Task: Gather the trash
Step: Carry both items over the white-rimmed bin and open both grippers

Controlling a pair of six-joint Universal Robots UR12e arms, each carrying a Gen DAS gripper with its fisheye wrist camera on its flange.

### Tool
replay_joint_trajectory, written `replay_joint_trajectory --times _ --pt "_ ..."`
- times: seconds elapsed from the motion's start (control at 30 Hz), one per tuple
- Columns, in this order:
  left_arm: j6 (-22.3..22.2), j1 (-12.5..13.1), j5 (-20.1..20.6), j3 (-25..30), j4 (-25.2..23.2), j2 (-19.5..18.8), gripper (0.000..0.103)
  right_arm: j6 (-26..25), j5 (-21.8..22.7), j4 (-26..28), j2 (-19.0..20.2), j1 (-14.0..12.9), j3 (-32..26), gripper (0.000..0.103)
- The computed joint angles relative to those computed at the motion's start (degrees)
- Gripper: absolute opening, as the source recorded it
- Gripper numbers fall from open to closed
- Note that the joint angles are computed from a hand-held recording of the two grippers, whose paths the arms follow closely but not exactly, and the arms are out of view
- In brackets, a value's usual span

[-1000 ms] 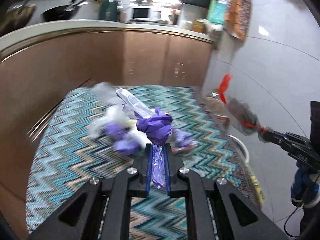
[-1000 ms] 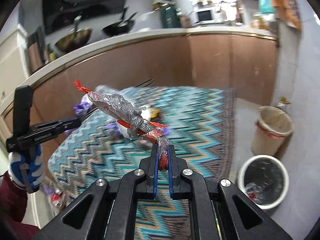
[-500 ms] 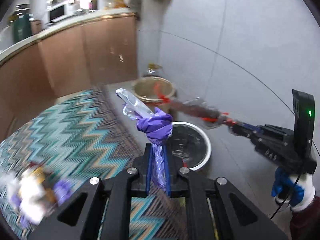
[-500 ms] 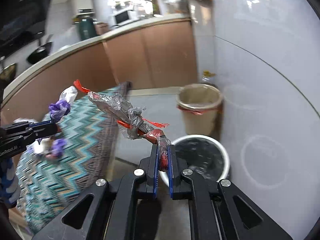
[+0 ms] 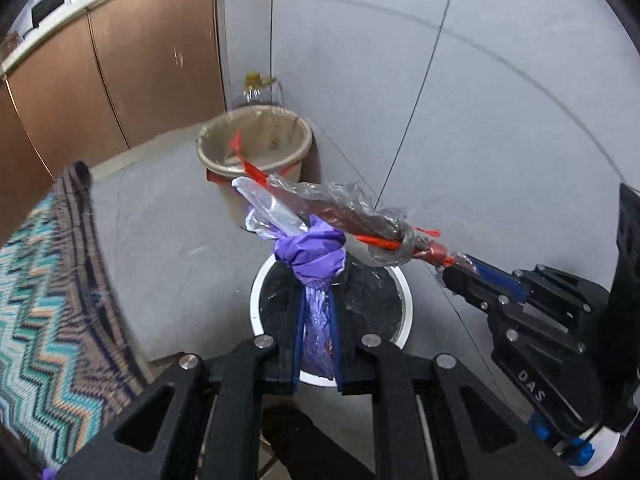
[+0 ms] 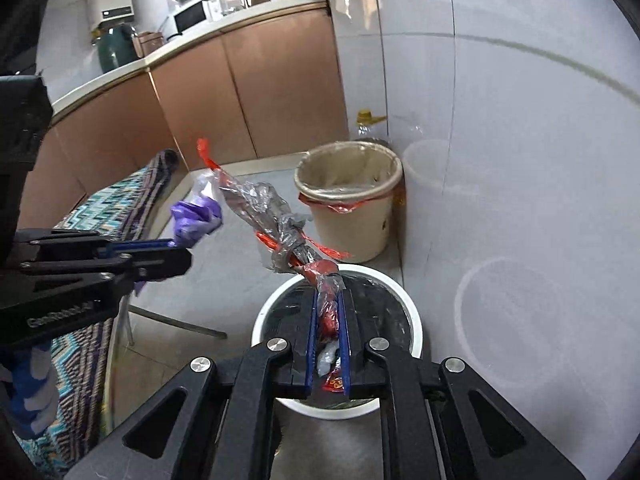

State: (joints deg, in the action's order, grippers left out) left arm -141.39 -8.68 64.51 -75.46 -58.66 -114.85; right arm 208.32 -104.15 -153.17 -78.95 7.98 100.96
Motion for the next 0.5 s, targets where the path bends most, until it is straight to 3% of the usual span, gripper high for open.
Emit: replay_joint_trajectory --times 0.1,0.23,0.33,0.5 --pt "-0.24 -0.50 -0.25 2.21 -2.90 -1.97 0.012 0.40 0.18 0.51 0.77 -0.51 -0.28 0.013" --pt "-0.76 -0.92 -0.83 3.89 -4.98 -3.57 0.015 0.91 -0.03 1.38 1.48 -0.86 -0.45 0.035" --pt "-1.75 -0.89 -1.21 3.91 -4.47 -3.80 0.035 0.85 -0.84 1.95 1.71 -0.89 -0.50 0.039" --pt "-3.40 -0.31 -2.71 2.86 -1.65 -3.21 0.036 0.94 -2.40 2.76 1.34 -0.30 -0.29 0.041"
